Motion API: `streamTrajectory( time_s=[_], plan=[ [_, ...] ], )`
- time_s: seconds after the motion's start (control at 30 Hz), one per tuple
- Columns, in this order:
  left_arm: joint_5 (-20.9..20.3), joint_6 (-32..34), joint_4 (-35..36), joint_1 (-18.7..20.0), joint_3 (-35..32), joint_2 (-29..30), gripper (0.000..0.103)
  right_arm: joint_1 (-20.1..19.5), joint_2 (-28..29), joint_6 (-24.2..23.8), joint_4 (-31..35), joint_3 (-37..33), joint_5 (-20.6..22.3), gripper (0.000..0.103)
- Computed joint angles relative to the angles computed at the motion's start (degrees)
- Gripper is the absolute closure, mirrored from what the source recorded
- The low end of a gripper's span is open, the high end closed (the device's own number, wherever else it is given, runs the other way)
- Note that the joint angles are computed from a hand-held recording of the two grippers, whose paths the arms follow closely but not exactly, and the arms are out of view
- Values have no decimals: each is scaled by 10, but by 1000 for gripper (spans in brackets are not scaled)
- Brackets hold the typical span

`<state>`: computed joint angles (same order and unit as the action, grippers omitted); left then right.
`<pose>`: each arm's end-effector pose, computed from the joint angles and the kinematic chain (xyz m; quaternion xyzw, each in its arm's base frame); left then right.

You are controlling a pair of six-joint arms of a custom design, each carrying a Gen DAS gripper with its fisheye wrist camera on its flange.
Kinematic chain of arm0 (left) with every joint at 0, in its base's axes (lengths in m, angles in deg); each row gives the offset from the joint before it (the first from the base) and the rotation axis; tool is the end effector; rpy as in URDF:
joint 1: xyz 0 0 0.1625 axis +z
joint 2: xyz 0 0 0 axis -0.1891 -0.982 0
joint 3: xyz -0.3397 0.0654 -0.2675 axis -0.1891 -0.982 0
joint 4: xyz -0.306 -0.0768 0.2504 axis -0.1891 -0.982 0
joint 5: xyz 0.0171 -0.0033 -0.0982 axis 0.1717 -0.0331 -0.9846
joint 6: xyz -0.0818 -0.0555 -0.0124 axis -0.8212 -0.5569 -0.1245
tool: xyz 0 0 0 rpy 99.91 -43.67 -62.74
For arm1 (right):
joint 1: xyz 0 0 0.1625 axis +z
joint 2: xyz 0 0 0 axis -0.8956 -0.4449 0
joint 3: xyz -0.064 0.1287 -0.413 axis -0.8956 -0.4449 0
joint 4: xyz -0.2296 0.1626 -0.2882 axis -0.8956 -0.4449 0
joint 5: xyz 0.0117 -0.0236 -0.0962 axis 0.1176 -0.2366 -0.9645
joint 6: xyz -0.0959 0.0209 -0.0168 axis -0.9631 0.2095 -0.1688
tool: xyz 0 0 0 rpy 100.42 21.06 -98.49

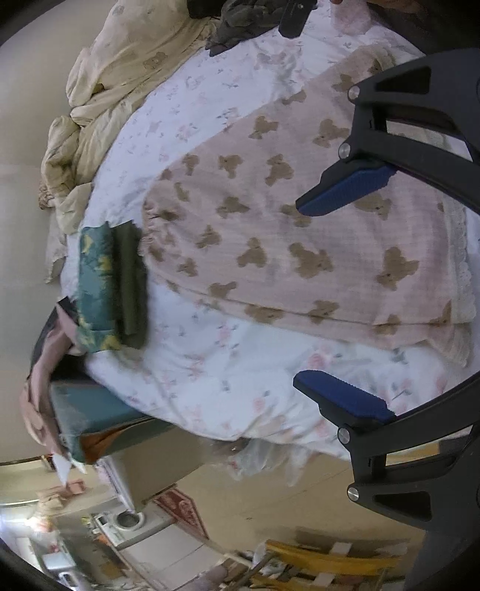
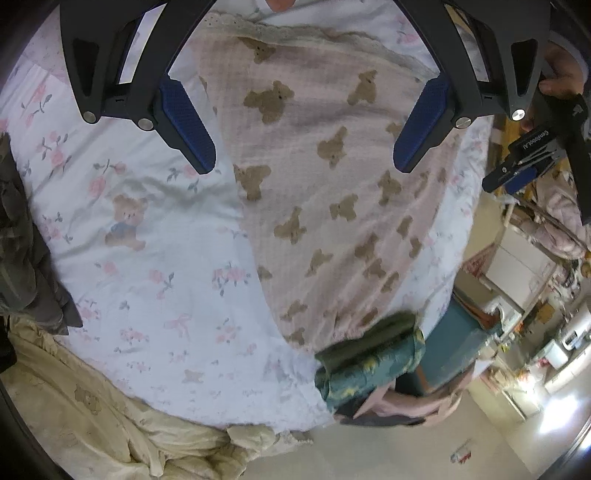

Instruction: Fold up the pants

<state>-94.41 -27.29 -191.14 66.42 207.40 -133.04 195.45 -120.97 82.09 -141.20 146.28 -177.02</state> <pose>-0.0597 -0.4379 0.3467 0.3014 0.8779 -0.2072 0.3092 0.3727 -0.3257 0.0837 -0.0922 -0.9082 0.3435 0.2209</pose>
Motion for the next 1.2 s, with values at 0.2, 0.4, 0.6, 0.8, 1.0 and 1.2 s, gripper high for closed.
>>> streamTrajectory(
  time_s=[0.2,0.4,0.6,0.8,1.0,1.2],
  plan=[
    [-10,-18,34,7,-55,39,20,-15,-6,-24,-41,-5,21,4],
    [-18,-13,52,23,-124,110,20,-51,-23,-56,-43,-20,59,4],
    [-21,9,48,45,-208,209,20,-112,-35,-122,-25,-60,97,5],
    [-37,41,70,77,-295,308,20,-196,-41,-205,-24,-94,154,17],
    [-55,63,86,102,-395,402,20,-262,-28,-298,32,-162,204,30],
    [-116,122,154,118,-505,486,20,-301,10,-376,108,-256,236,34]
  ],
)
